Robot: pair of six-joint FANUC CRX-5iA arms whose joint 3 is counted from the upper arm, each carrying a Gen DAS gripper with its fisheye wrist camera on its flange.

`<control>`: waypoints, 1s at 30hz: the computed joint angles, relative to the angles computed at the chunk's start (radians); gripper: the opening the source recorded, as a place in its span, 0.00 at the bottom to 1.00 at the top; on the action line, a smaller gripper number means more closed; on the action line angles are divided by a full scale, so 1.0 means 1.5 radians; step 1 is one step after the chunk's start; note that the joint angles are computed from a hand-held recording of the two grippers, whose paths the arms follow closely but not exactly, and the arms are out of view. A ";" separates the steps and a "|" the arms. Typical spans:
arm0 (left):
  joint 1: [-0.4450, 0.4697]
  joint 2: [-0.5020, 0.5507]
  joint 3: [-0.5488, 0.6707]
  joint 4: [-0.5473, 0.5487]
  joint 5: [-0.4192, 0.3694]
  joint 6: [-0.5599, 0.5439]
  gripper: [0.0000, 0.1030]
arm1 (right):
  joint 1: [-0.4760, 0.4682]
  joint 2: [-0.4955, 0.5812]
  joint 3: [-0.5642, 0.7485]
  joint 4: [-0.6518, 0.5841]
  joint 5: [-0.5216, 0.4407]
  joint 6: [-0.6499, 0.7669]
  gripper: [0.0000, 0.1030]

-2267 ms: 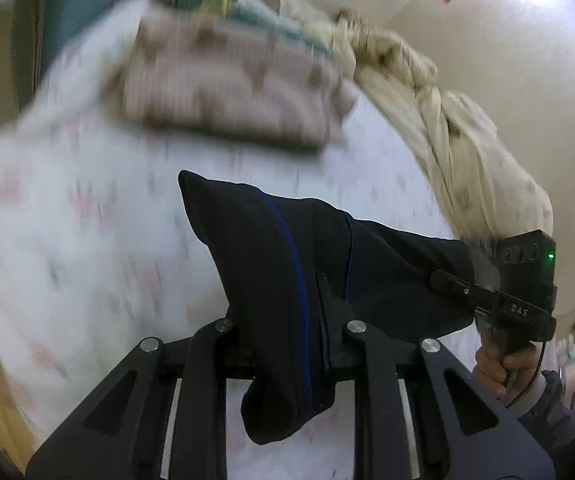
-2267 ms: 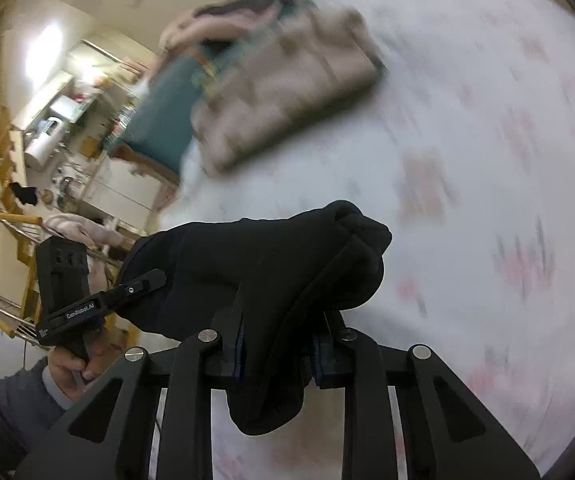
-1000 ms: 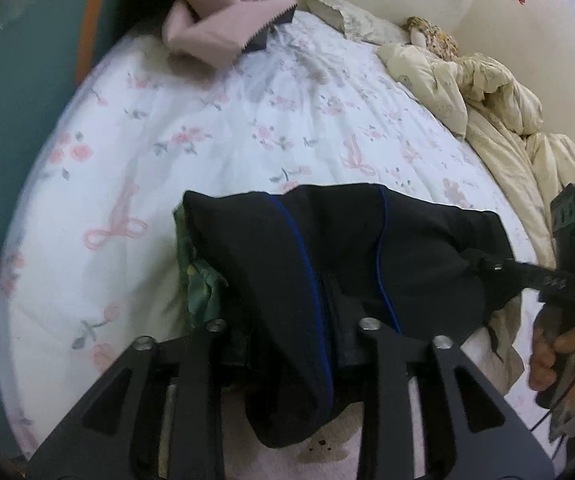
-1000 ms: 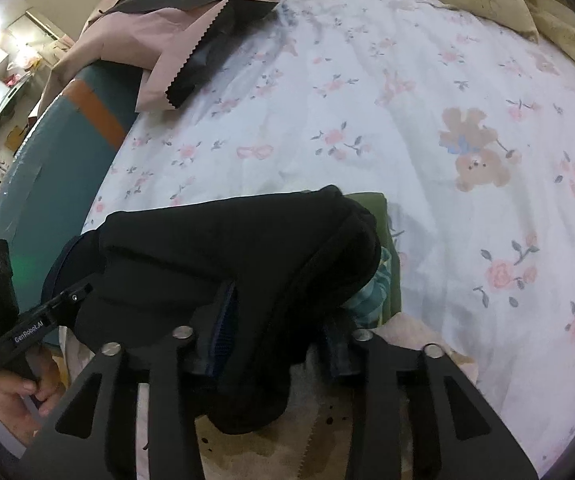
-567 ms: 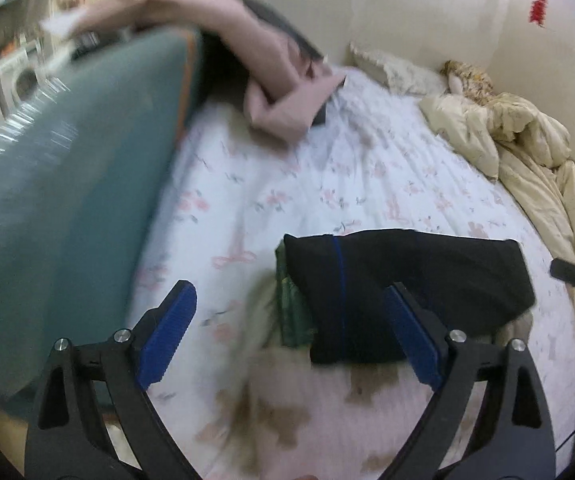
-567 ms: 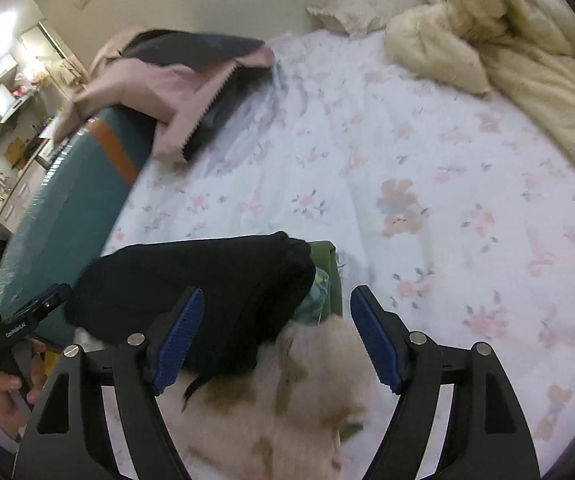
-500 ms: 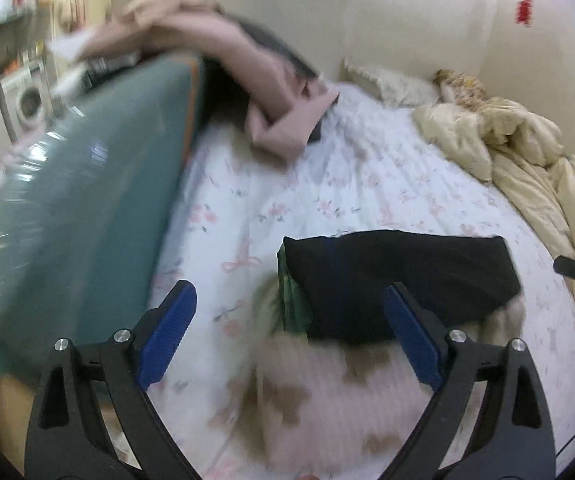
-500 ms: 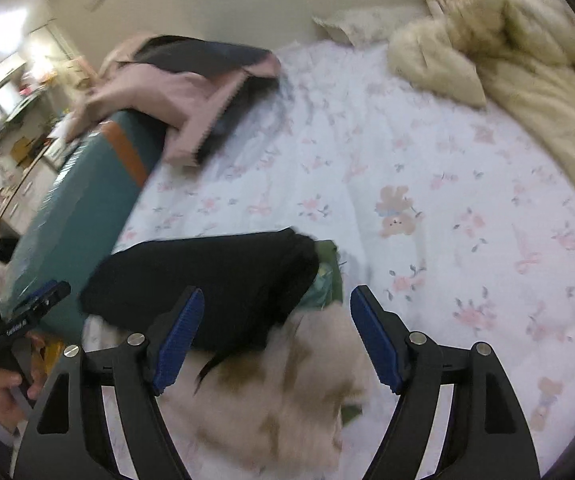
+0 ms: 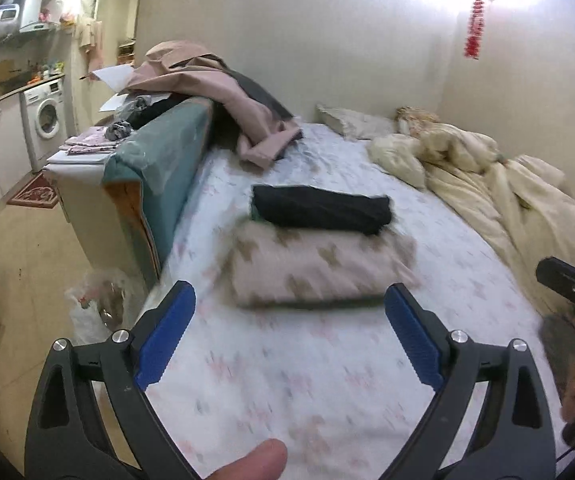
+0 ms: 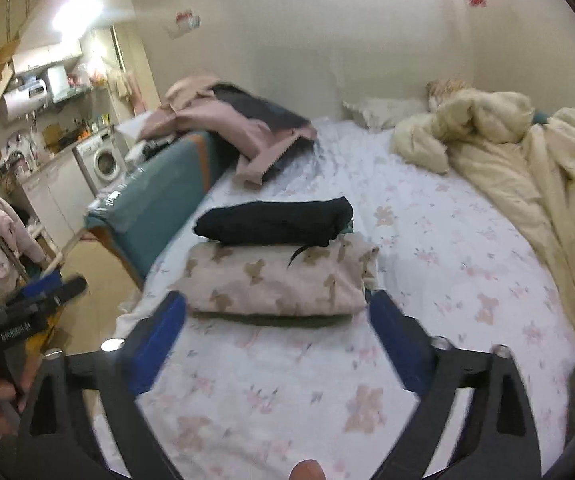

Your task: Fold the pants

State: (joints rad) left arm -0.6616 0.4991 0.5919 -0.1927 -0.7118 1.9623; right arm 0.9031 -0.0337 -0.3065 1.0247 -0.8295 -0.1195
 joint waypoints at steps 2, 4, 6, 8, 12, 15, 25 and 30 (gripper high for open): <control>-0.029 -0.053 -0.051 -0.084 0.008 0.066 1.00 | 0.043 -0.017 -0.020 0.025 -0.042 -0.049 1.00; -0.061 -0.095 -0.091 -0.164 0.004 0.122 1.00 | 0.083 -0.028 -0.033 0.036 -0.081 -0.080 1.00; -0.084 -0.127 -0.122 -0.215 -0.005 0.159 1.00 | 0.129 -0.034 -0.048 0.053 -0.132 -0.121 1.00; -0.106 -0.145 -0.140 -0.260 -0.023 0.196 1.00 | 0.158 -0.032 -0.057 0.063 -0.165 -0.147 1.00; -0.145 -0.174 -0.181 -0.336 -0.029 0.245 1.00 | 0.198 -0.019 -0.067 0.064 -0.200 -0.152 1.00; -0.152 -0.180 -0.197 -0.363 -0.020 0.283 1.00 | 0.226 -0.003 -0.073 0.071 -0.239 -0.161 1.00; -0.149 -0.169 -0.206 -0.340 -0.011 0.289 1.00 | 0.232 0.019 -0.066 0.056 -0.268 -0.183 1.00; -0.137 -0.163 -0.205 -0.296 0.002 0.245 1.00 | 0.226 0.023 -0.063 0.046 -0.266 -0.192 1.00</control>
State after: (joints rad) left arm -0.8675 0.2550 0.2840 -0.6368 -0.7096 2.3302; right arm 1.2425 0.0015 -0.4013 1.0932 -1.2289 -0.4069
